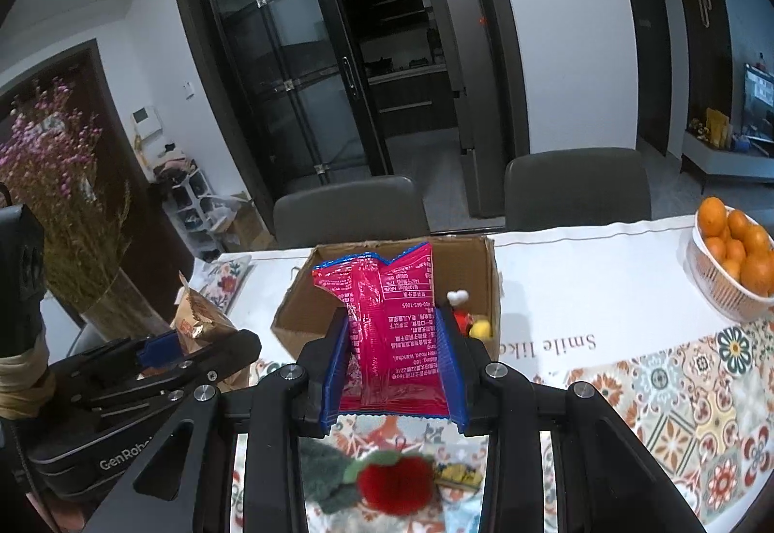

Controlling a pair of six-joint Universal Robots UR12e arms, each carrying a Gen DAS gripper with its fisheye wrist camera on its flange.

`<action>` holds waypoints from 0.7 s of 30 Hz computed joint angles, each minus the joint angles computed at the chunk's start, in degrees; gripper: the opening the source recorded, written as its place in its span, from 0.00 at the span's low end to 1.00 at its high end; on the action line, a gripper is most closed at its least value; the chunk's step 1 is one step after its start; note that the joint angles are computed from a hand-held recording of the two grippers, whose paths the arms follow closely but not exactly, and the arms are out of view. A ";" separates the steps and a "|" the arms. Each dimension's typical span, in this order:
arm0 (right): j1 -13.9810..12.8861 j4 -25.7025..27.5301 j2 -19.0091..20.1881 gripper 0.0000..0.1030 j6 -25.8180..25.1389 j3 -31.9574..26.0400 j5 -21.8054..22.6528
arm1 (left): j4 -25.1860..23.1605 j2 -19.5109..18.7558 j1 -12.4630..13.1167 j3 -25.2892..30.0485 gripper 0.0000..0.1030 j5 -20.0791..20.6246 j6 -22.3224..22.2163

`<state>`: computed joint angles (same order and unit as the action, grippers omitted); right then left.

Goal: Organize soft objects
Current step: 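Lift and carry both packets with both tools over the cardboard box, then open both tools to drop the packets into the box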

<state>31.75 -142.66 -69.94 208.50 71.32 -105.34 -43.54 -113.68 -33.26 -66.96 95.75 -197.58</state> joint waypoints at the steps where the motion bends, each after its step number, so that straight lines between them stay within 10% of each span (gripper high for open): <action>1: -0.29 0.78 0.37 0.35 -0.03 -0.67 0.26 | -1.04 -0.50 0.13 0.98 0.44 -0.01 -0.01; 21: -5.10 14.14 7.68 0.35 -1.75 -11.91 6.89 | -21.54 -13.07 2.65 21.61 0.44 -4.39 3.08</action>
<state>26.65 -128.52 -62.25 206.75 59.41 -98.46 -65.07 -126.75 -30.61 -45.35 91.36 -194.50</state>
